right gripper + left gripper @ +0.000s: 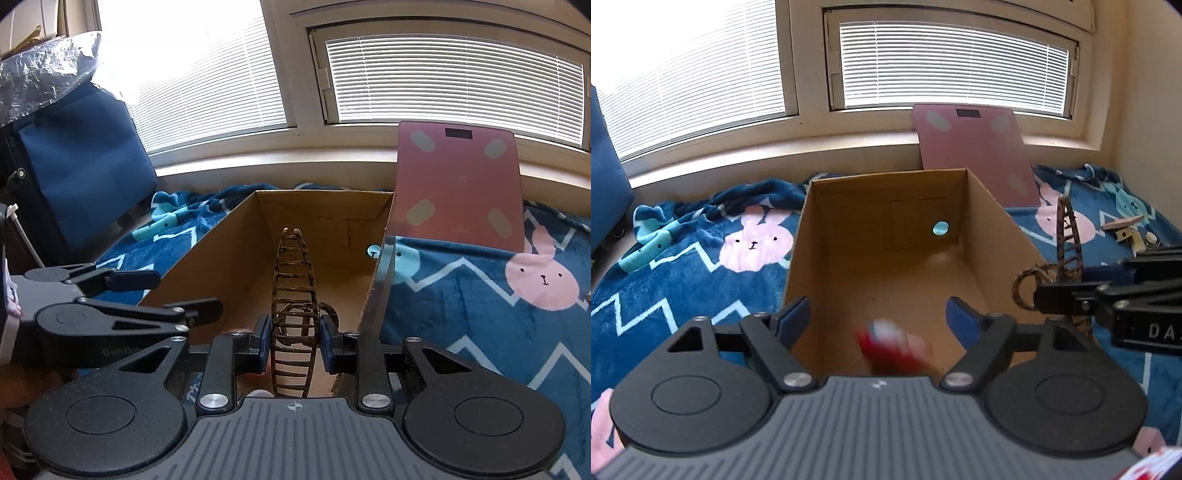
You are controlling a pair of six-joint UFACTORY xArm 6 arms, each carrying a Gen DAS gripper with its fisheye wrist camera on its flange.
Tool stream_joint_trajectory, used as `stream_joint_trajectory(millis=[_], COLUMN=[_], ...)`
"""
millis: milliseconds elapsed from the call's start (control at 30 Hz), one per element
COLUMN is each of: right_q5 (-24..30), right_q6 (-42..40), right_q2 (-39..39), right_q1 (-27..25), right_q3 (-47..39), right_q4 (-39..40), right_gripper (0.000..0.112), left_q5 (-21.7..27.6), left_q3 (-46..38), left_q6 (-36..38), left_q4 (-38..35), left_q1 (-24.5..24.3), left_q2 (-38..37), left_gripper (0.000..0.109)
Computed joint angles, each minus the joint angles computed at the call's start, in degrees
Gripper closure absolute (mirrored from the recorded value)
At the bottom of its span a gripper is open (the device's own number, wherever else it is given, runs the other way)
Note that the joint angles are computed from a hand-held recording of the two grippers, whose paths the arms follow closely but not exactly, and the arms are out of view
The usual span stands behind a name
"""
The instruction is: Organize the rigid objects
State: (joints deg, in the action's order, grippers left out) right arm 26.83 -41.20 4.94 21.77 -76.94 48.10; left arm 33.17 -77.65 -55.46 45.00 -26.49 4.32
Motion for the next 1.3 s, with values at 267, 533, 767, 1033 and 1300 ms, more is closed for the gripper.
stream_joint_trajectory(millis=[267, 533, 767, 1033, 1300], right_q5=[0.0, 0.0, 0.5, -0.6, -3.0], right_q6=[0.3, 1.0, 1.3, -0.1, -1.9], right_q2=[-0.1, 0.2, 1.0, 2.0, -1.5], right_q1=[0.1, 0.3, 0.6, 0.9, 0.5], right_q3=[-0.1, -0.2, -0.7, -1.5, 1.9], right_q4=[-0.2, -0.7, -1.0, 2.2, 4.8], right_gripper=[0.089, 0.089, 0.089, 0.087, 0.054], left_q5=[3.7, 3.4, 2.9, 2.7, 3.6], left_q3=[0.6, 1.4, 1.7, 2.7, 4.0], left_q6=[-0.5, -0.2, -0.5, -1.4, -4.4], left_q4=[2.2, 1.9, 1.7, 2.4, 4.6], left_q1=[-1.4, -1.5, -1.3, -1.1, -2.3], left_q2=[-2.1, -2.8, -2.7, -3.3, -5.4], left_gripper=[0.031, 0.032, 0.032, 0.032, 0.032])
